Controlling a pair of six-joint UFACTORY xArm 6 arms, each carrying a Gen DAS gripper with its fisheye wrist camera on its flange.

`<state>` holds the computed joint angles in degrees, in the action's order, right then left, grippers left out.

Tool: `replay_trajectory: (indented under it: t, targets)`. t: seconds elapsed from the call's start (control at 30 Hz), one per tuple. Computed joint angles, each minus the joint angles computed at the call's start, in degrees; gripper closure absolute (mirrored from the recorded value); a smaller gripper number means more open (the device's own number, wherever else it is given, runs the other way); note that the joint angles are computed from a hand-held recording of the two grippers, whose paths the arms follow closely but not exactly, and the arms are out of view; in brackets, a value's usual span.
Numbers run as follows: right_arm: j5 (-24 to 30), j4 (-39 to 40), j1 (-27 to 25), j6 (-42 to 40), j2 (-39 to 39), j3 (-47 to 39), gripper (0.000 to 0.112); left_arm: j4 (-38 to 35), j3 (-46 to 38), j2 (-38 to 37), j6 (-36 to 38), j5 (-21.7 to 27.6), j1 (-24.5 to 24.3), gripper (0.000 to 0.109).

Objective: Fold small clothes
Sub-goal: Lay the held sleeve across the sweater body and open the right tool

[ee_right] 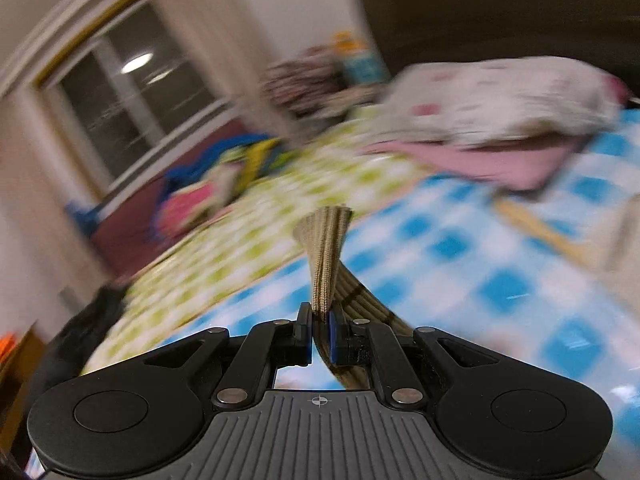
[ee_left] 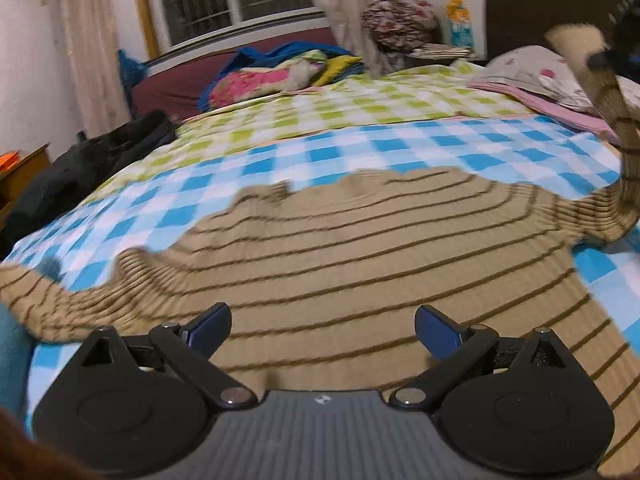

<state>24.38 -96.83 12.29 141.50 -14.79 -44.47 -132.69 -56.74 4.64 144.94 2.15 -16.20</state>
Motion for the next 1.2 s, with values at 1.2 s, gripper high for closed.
replay_trajectory:
  t: [1.2]
  targets:
    - [-11.53,-4.80,-0.60,-7.14,16.24,-5.43,0.094,7.16,-3.17,4.23,-5.30,6.82,7.11,0.006]
